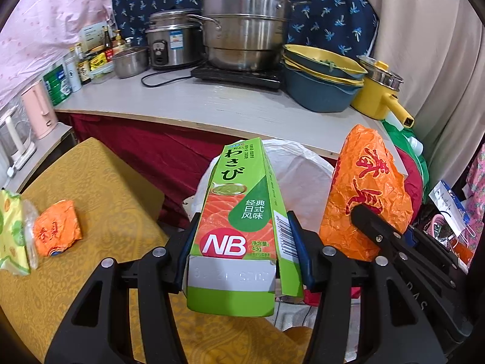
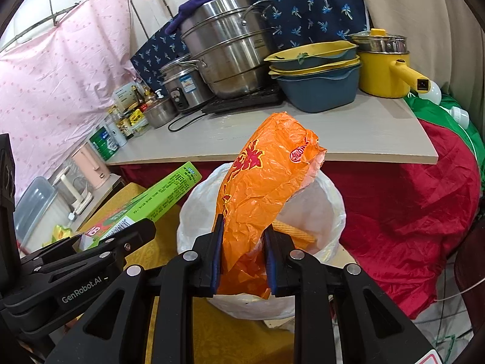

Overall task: Collect trash
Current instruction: 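Carry the orange bag and wasabi box over the bin with both tools, then open the left tool to drop the box while the right tool drops the bag, then return both tools to the table toward the snack bag and orange bag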

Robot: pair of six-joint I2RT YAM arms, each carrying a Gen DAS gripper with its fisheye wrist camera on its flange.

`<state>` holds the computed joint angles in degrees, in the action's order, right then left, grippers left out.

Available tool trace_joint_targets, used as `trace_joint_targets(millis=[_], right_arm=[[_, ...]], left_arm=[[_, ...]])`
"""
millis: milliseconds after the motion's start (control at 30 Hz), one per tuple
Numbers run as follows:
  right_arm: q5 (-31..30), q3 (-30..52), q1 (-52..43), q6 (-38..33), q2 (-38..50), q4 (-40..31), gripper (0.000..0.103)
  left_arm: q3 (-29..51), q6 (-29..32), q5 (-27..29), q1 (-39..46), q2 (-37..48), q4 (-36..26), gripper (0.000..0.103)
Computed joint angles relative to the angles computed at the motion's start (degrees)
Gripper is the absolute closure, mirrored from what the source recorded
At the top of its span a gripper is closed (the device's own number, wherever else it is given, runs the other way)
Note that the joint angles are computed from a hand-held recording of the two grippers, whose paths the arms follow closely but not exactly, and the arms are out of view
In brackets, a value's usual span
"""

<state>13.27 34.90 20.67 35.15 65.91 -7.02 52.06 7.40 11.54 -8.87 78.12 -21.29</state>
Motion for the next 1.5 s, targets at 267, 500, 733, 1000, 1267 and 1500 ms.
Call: trace_joint_targets(millis=[267,500,733,1000,1267,1500], right_arm=[[-3.08,-0.26,-4.38,-1.87,3.74,3.11,0.081],[-4.44,0.04,-6.01,-2.05,7.41,5.63,0.081],[-4.79,0.85,-6.09,-2.02,10.62,7.14,0.081],[-4.49,2.59,-5.27,-2.00,13.24,7.62,0.077],[-2.94,4.54,-3.11,-1.00,15.55,8.22,0.060],[-1.32,6.15,-1.10,-0.67,15.90,7.13,0.056]], left_arm=[[2.37,-0.70,-1.18,-2.80,5.56,1.69,0.051],[4.36,-0.33,-0.97,-3.61,10.28,3.20,0.051],[5.22,-0.85,-0.88,-2.56,11.80,4.07,0.036],[5.74,-1.06,-0.54,-1.02,12.11,4.51,0.034],[5.34,-0.49,-0.59,1.95,11.17,4.80,0.031],[5.14,-0.23,0.52,5.03,10.06,4.41,0.027]])
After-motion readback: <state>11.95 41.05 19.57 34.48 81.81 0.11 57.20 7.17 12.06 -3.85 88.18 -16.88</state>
